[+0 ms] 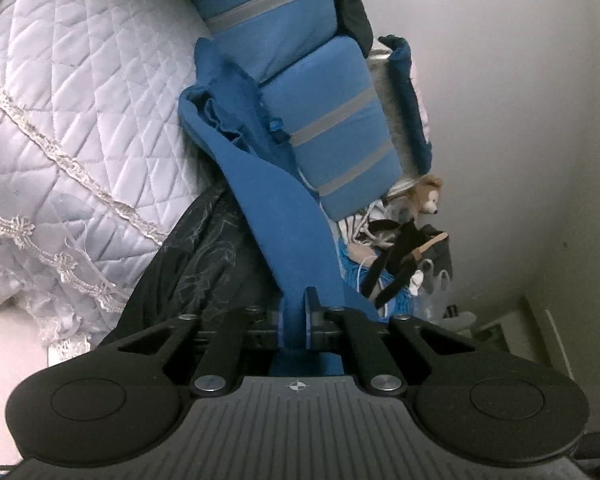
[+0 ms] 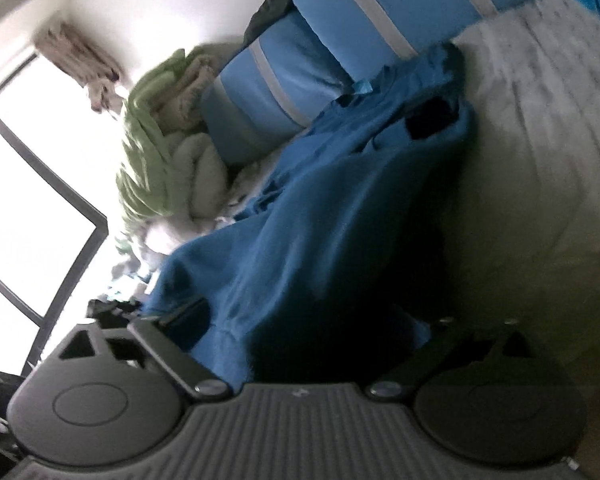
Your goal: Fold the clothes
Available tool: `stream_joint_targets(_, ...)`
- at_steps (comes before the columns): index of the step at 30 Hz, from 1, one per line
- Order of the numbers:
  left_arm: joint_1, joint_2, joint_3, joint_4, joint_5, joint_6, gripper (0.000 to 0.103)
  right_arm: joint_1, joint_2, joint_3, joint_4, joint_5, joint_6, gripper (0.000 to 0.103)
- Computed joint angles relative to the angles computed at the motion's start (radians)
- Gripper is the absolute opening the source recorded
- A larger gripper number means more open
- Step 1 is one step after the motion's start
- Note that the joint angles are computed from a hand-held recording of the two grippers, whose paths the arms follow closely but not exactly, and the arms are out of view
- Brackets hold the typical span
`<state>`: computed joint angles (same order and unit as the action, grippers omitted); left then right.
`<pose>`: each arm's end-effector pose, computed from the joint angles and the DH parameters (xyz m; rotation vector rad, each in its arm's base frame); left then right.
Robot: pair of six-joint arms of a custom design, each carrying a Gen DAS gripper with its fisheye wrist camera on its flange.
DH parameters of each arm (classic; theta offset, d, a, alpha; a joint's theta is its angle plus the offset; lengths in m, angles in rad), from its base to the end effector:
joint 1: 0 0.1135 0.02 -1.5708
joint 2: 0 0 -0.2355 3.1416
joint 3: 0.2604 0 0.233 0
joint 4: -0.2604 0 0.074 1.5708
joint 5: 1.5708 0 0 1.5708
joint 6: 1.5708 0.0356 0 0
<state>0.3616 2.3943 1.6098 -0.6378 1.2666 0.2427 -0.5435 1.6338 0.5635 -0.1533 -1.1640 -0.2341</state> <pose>0.3927 0.1122 0.0732 -0.0108 2.2117 -1.4991 0.2099 -0.0886 0.0970 0.0859 2.1554 1.1624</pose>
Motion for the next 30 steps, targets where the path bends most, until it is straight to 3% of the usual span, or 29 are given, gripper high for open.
stream_joint_targets(7,-0.009,-0.05,-0.032,-0.018,-0.036,0.017,0.009,-0.029,-0.109,-0.064,-0.016,0.044,0.035,0.048)
stream_joint_targets(8,-0.012,-0.071,-0.048,-0.006,-0.049,0.013,0.009,-0.031,-0.129,-0.064,-0.046,0.04,0.014,0.031)
stream_joint_targets(9,-0.013,-0.091,-0.061,0.007,-0.058,0.002,0.008,-0.036,-0.14,-0.057,-0.087,0.028,-0.018,0.028)
stream_joint_targets(17,-0.025,-0.24,-0.181,0.198,-0.073,-0.186,0.005,-0.03,-0.347,-0.04,-0.207,0.056,0.029,0.016)
stream_joint_targets(24,-0.014,-0.365,-0.286,0.461,-0.011,-0.421,0.005,-0.113,-0.493,-0.018,-0.126,-0.055,0.248,0.014)
stream_joint_targets(27,0.002,-0.423,-0.32,0.492,0.026,-0.444,0.004,-0.136,-0.539,0.006,-0.151,-0.09,0.272,0.014)
stream_joint_targets(30,0.024,-0.481,-0.353,0.501,0.06,-0.456,0.004,-0.181,-0.566,0.042,-0.27,-0.171,0.206,0.013)
